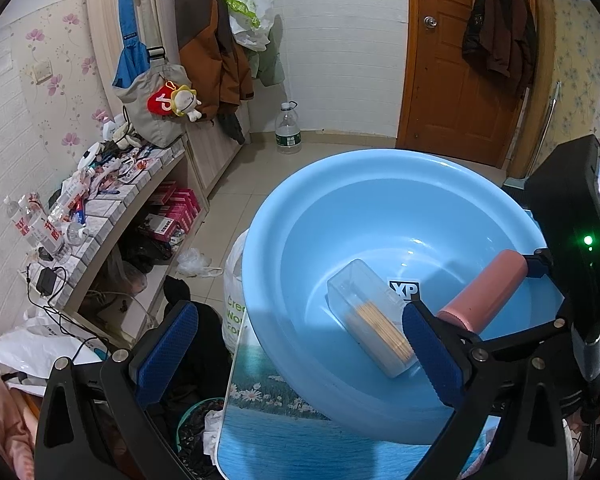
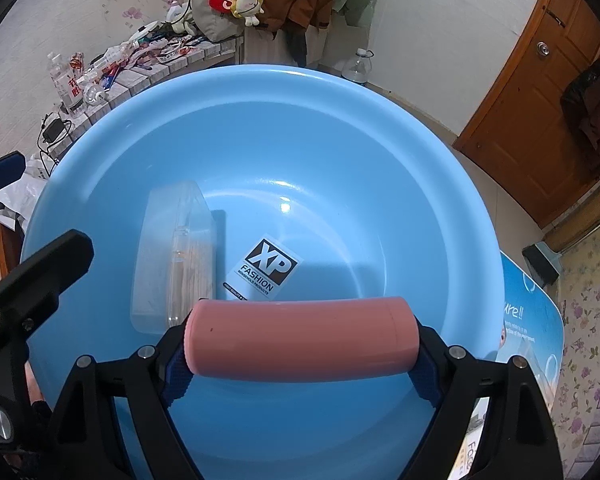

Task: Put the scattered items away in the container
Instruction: 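Lower the pink cylinder into the basin beside the box and open the right gripper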

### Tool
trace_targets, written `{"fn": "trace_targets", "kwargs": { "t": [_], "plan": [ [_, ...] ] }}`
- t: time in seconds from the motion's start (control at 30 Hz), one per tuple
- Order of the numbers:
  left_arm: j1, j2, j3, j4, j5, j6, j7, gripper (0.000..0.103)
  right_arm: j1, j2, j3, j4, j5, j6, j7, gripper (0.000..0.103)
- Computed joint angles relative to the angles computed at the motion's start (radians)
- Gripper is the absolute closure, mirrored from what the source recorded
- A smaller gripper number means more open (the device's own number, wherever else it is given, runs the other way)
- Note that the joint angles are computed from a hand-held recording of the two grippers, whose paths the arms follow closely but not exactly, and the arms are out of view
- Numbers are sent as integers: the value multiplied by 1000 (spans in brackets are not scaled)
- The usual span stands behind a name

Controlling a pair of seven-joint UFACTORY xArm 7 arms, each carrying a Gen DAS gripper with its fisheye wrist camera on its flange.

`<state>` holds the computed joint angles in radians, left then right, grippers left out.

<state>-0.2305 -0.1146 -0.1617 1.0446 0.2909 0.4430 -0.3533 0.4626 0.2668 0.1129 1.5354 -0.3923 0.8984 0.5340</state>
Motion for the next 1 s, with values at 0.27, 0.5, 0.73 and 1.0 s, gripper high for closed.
{"fn": "trace_targets", "kwargs": {
  "t": [0.27,0.5,0.73,1.0],
  "plan": [
    [4,-13,3,-7,-10,2,7,0,-3,-30,4,-35,-3,0,16,15],
    [7,-19,3,-11,-19,2,16,0,-7,-41,13,-35,7,15,-1,15],
    [12,-30,1,-23,-16,-1,14,0,-15,-67,21,-58,25,29,-21,15],
    [15,-34,-3,-23,-13,3,7,0,-14,-79,27,-47,20,69,-29,15]
  ]
}}
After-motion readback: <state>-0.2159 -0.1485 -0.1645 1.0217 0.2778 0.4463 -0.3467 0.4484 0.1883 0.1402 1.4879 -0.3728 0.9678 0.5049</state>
